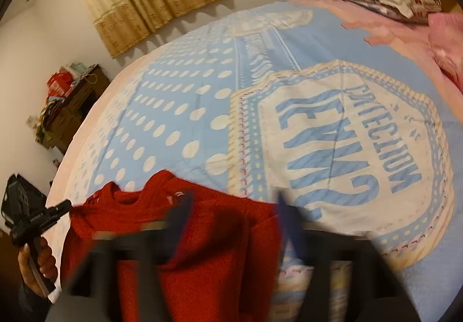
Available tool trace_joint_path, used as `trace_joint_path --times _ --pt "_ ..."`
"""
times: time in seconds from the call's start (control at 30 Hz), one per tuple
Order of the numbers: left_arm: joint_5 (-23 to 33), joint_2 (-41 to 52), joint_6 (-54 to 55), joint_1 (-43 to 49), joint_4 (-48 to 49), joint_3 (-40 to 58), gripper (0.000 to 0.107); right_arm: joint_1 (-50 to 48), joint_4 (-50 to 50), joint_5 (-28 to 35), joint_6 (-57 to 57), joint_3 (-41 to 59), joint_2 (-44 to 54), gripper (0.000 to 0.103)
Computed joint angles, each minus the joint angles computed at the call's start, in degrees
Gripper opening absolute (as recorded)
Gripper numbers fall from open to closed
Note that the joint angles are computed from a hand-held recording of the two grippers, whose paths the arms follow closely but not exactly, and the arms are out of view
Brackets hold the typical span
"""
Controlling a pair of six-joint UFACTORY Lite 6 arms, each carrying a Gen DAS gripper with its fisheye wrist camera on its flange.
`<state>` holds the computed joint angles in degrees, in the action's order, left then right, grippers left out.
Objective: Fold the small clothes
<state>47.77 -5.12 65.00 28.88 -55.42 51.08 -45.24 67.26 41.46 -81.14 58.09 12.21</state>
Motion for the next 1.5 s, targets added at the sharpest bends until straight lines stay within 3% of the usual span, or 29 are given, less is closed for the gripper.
trace_joint_path --times 0.13,0.17,0.27,0.4,0.5,0.6,0.7,0.83,0.93,1.0,1.03,1.17,1.23,1.4,1.5 --pt "-1.0 -12.4 9.0 3.6 -0.8 -9.3 0.053 0.4 -1.5 0.8 -6.0 -8.6 -10.0 0.071" --pt "-1.3 -15.2 10.7 3.9 -0.4 -11.5 0.059 1.1 -3.0 1.6 -6.3 -10.2 -11.8 0.071" --pt "-7.7 -21.3 12.4 0.2 1.9 -17.5 0.067 7.1 -11.6 2.3 -1.0 -11.0 -13.0 0.071" --pt "-22.1 -18.9 5.9 -8.2 6.4 -19.4 0.067 19.9 -24.4 -8.5 12.3 -8.9 -7.8 0.071" --pt "-25.8 -16.9 8.7 -7.4 2.3 -19.8 0.067 23.0 -30.2 -16.2 22.0 -3.9 0.0 0.071" --pt "-19.6 -18.2 12.9 -1.2 -1.2 -20.2 0.067 21.7 -30.1 -19.0 25.5 0.9 4.8 0.071" --pt "-18.6 -22.2 15.4 1.3 -1.7 -23.0 0.067 19.1 -25.9 -17.3 23.1 4.2 7.4 0.071" --pt "-15.4 -27.8 16.8 3.6 -0.9 -26.0 0.067 16.9 -20.4 -16.3 19.3 -1.3 -0.2 0.071" --pt "-13.5 -30.6 17.6 5.7 -0.3 -27.5 0.068 18.2 -21.4 -8.9 19.3 -5.1 -6.2 0.071" --pt "-12.4 -31.9 20.5 7.6 -1.9 -28.9 0.075 22.3 -22.6 -6.6 19.1 -10.4 -12.0 0.071" --pt "-13.0 -32.0 21.4 7.6 -2.4 -29.5 0.08 25.6 -24.7 -7.9 20.8 -12.8 -14.2 0.071" --pt "-17.5 -28.7 24.4 5.3 -4.8 -30.8 0.08 37.9 -33.2 -18.9 30.1 -18.4 -14.5 0.071" --pt "-16.3 -27.8 25.7 6.7 -5.7 -30.7 0.083 39.8 -30.6 -24.3 29.4 -19.2 -13.6 0.077" --pt "-9.4 -21.3 29.0 12.6 -7.8 -27.8 0.089 37.9 -21.9 -24.6 25.8 -19.4 -14.0 0.079" --pt "-5.0 -21.4 30.7 16.8 -8.7 -27.6 0.089 32.1 -21.0 -18.6 23.4 -23.8 -22.6 0.079"
